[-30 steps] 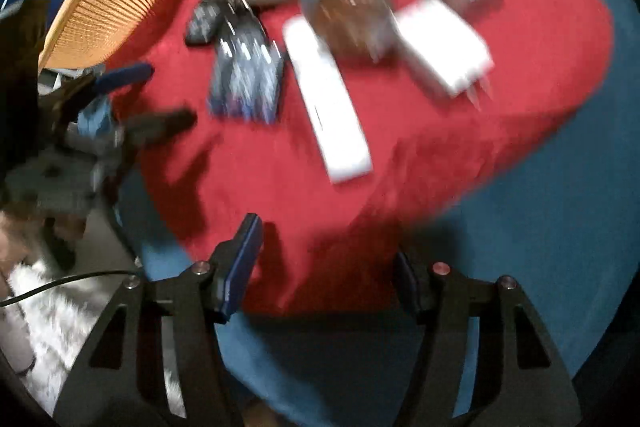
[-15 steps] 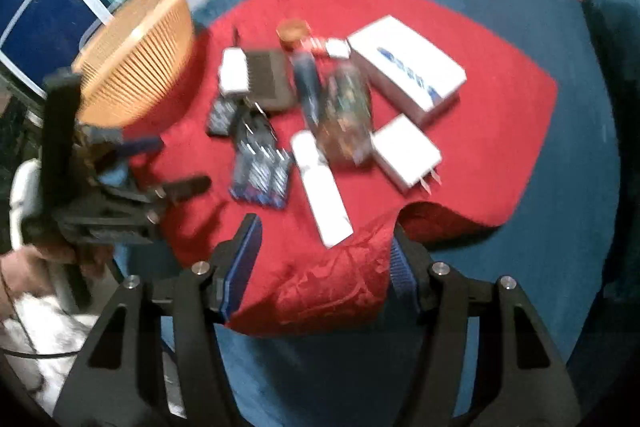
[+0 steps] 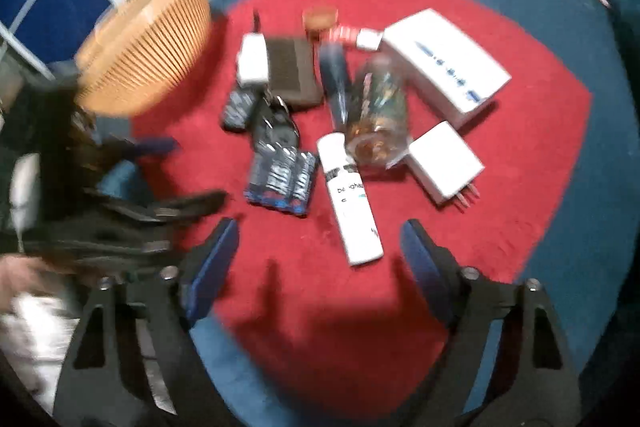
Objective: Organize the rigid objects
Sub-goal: 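Grasp the white bottle with the right tool while the left tool grasps the batteries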
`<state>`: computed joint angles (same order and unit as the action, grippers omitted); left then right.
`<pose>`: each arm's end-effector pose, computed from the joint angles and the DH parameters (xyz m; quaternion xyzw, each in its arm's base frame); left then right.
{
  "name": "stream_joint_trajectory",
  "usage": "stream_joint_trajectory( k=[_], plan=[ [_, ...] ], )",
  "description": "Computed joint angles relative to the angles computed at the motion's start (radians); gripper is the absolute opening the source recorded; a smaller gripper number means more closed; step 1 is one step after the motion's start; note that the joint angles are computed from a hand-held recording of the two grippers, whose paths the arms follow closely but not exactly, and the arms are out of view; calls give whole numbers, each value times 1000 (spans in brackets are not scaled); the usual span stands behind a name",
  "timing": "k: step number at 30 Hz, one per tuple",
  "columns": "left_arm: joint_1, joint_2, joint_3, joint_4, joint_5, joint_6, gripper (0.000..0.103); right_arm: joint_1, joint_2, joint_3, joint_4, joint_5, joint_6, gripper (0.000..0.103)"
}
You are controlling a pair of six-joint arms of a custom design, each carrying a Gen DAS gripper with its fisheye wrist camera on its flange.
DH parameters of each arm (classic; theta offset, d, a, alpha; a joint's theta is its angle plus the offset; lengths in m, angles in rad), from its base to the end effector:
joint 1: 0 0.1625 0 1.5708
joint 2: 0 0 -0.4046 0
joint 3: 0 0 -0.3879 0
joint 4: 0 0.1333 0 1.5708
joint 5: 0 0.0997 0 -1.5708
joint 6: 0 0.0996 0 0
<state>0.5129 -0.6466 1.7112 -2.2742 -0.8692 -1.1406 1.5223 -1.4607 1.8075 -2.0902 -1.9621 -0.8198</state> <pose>-0.4061 -0.4555 -0.0394 0.0235 0.9256 -0.2245 0.3038 0.0698 -0.5273 0.3592 0.3521 -0.9118 -0.0048 0.2113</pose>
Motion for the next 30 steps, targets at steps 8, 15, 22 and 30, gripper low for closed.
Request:
stream_joint_trajectory(
  k=[8,15,22,30],
  plan=[
    [-1,27,-43,5,-4,-5,102,-10,97,9,-122,-73,7,28],
    [31,180,-282,217,19,-19,101,-72,16,19,-70,-44,76,27],
    [61,225,-374,327,-10,-31,47,-82,1,16,-69,-15,109,29],
    [50,40,-53,-100,-135,52,46,-27,32,57,-133,-109,90,38]
  ],
)
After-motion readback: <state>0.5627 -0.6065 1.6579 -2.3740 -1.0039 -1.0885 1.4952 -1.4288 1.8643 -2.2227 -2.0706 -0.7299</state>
